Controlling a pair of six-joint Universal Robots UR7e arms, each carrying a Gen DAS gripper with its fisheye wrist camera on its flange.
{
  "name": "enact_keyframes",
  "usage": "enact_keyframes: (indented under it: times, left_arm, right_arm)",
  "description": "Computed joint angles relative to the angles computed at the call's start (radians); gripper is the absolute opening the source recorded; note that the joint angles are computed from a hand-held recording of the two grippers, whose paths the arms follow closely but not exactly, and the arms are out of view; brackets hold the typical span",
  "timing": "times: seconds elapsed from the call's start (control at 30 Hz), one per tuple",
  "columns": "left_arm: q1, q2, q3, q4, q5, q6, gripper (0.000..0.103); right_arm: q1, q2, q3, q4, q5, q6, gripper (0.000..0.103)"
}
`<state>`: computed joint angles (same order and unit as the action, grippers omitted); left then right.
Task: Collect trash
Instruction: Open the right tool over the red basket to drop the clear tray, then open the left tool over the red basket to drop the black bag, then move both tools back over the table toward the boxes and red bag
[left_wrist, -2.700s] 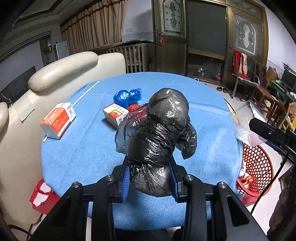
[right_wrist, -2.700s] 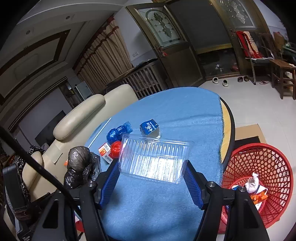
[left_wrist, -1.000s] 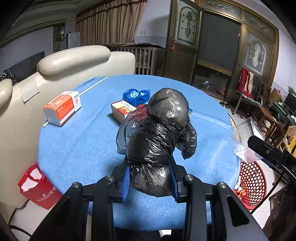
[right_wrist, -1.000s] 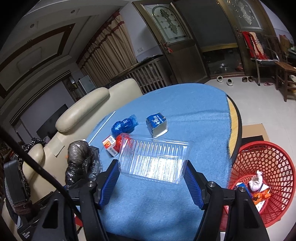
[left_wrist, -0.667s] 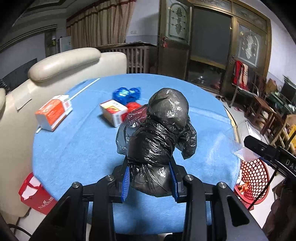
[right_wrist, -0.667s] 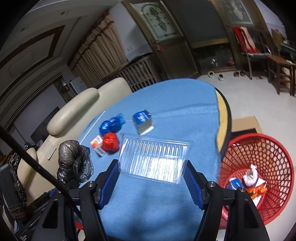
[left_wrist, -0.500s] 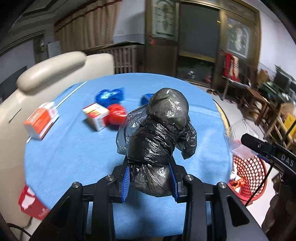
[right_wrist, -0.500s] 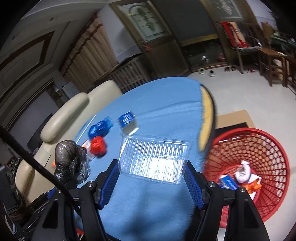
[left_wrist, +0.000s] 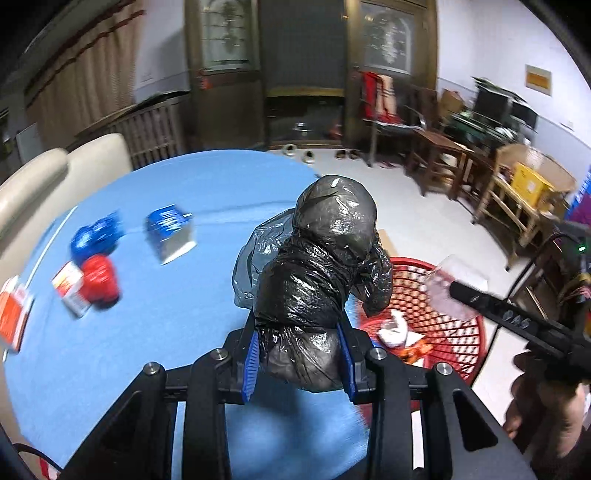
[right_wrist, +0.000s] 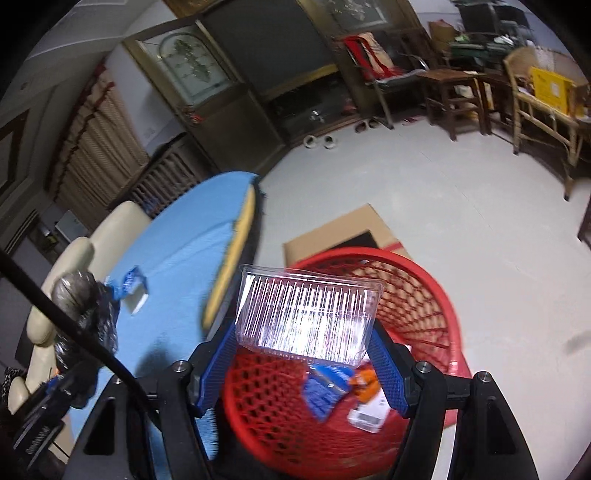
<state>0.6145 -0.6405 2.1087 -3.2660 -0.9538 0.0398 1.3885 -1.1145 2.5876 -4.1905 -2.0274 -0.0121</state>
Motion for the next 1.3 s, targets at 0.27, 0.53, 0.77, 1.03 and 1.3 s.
enact_keyframes:
  times: [0.27,0.53,0.77,1.03,1.3]
  left_arm:
    - [-0.030,0.052,-0.061,0.051,-0.042,0.031,0.038]
    - [-0.050,0.090,-0.095,0.107,-0.083,0.043,0.038]
    - [-0.067,0.120,-0.124,0.160,-0.114,0.049,0.038]
    - [-0.074,0.157,-0.180,0.262,-0.136,0.074,0.080]
    - [-0.015,0.084,-0.147,0.234,-0.122,0.007,0.080]
  right_arm:
    - [-0.107,-0.046,0.025,0.098,0.081,0.035,0.079]
    - [-0.167,-0.084,0.073,0.016,0.125,0.050,0.086]
    - [-0.223,-0.153,0.129,-0.064,0.152,0.076,0.086]
    - [-0.207,-0.226,0.146,-0.057,0.126,0.070,0.086]
    - [-0.146,-0.195,0.115,-0.040,0.081,0.063,0.086]
